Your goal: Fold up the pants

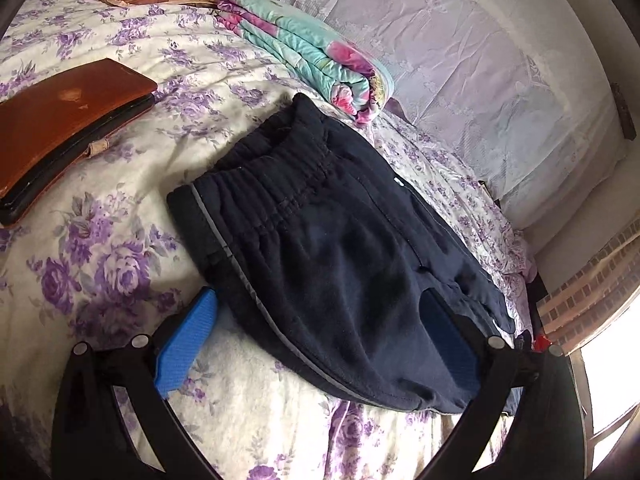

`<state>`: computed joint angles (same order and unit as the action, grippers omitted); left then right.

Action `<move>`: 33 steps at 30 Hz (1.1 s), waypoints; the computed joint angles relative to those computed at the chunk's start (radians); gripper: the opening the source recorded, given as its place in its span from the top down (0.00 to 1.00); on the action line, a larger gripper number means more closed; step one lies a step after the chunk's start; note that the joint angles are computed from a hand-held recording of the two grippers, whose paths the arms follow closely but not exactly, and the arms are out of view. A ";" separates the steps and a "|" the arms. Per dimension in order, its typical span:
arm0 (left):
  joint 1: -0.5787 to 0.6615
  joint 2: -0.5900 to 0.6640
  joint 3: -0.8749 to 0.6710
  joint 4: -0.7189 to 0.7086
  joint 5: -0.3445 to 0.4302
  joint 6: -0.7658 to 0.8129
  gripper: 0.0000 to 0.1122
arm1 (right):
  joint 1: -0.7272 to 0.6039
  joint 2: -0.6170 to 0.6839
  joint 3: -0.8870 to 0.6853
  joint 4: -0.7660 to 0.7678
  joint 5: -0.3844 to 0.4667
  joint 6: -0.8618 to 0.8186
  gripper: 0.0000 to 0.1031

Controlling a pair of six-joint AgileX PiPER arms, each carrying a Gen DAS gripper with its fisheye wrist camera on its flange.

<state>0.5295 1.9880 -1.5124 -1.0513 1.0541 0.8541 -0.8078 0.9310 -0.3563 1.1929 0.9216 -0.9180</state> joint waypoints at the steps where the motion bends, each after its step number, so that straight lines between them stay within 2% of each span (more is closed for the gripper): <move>1: -0.009 0.003 -0.008 0.007 -0.016 -0.021 0.13 | 0.001 0.000 -0.003 -0.014 -0.001 0.003 0.06; 5: -0.044 0.027 -0.034 -0.006 -0.084 -0.068 0.13 | 0.010 -0.023 0.007 -0.022 -0.014 0.015 0.06; 8: -0.050 0.024 -0.031 -0.008 -0.100 -0.061 0.13 | -0.078 -0.036 0.025 -0.019 0.066 -0.016 0.06; 10: -0.032 0.028 -0.025 -0.044 -0.076 -0.026 0.13 | -0.137 -0.031 0.025 -0.032 0.119 -0.032 0.06; 11: -0.017 0.028 -0.014 -0.070 -0.066 -0.007 0.20 | -0.159 -0.031 0.022 -0.043 0.139 -0.030 0.06; 12: -0.010 0.026 -0.006 -0.072 -0.075 -0.006 0.38 | -0.183 -0.033 0.019 -0.054 0.160 -0.026 0.06; 14: 0.016 0.048 -0.014 -0.085 -0.055 0.001 0.56 | -0.233 -0.045 0.014 -0.081 0.200 -0.011 0.08; 16: 0.047 0.086 -0.043 -0.122 0.012 -0.002 0.60 | -0.269 -0.058 0.003 -0.115 0.230 0.018 0.12; 18: 0.059 0.102 -0.057 -0.131 0.037 0.002 0.69 | -0.291 -0.065 -0.007 -0.144 0.241 0.031 0.15; 19: 0.061 0.106 -0.059 -0.131 0.040 -0.002 0.70 | -0.291 -0.066 -0.009 -0.152 0.231 0.035 0.15; 22: 0.054 0.104 -0.064 -0.115 0.035 -0.017 0.70 | -0.234 -0.016 -0.014 -0.123 0.120 0.042 0.17; 23: 0.049 0.097 -0.063 -0.102 0.026 -0.023 0.66 | -0.206 0.015 -0.017 -0.098 0.074 0.035 0.18; 25: 0.039 0.084 -0.055 -0.101 0.020 -0.010 0.51 | -0.136 0.080 -0.028 -0.031 -0.023 0.014 0.22; 27: 0.022 0.051 -0.019 -0.118 0.012 0.046 0.21 | -0.089 0.158 -0.035 0.058 -0.079 -0.043 0.35; 29: -0.025 0.002 0.022 -0.076 -0.059 0.058 0.13 | -0.063 0.211 -0.023 0.151 -0.117 -0.118 0.64; 30: -0.052 -0.021 0.041 -0.042 -0.119 0.052 0.14 | -0.068 0.228 -0.012 0.187 -0.118 -0.155 0.73; 31: -0.073 -0.029 0.042 -0.011 -0.155 0.034 0.14 | -0.093 0.235 -0.003 0.203 -0.092 -0.180 0.86; 32: -0.074 -0.024 0.032 -0.001 -0.160 0.022 0.27 | -0.141 0.224 0.009 0.211 -0.040 -0.206 0.90; 33: -0.067 -0.021 0.021 0.010 -0.163 -0.006 0.68 | -0.180 0.197 0.016 0.202 -0.005 -0.215 0.92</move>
<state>0.4627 1.9675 -1.4915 -1.0415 0.8912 0.8482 -0.9881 1.1279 -0.3406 1.3950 0.9163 -1.1325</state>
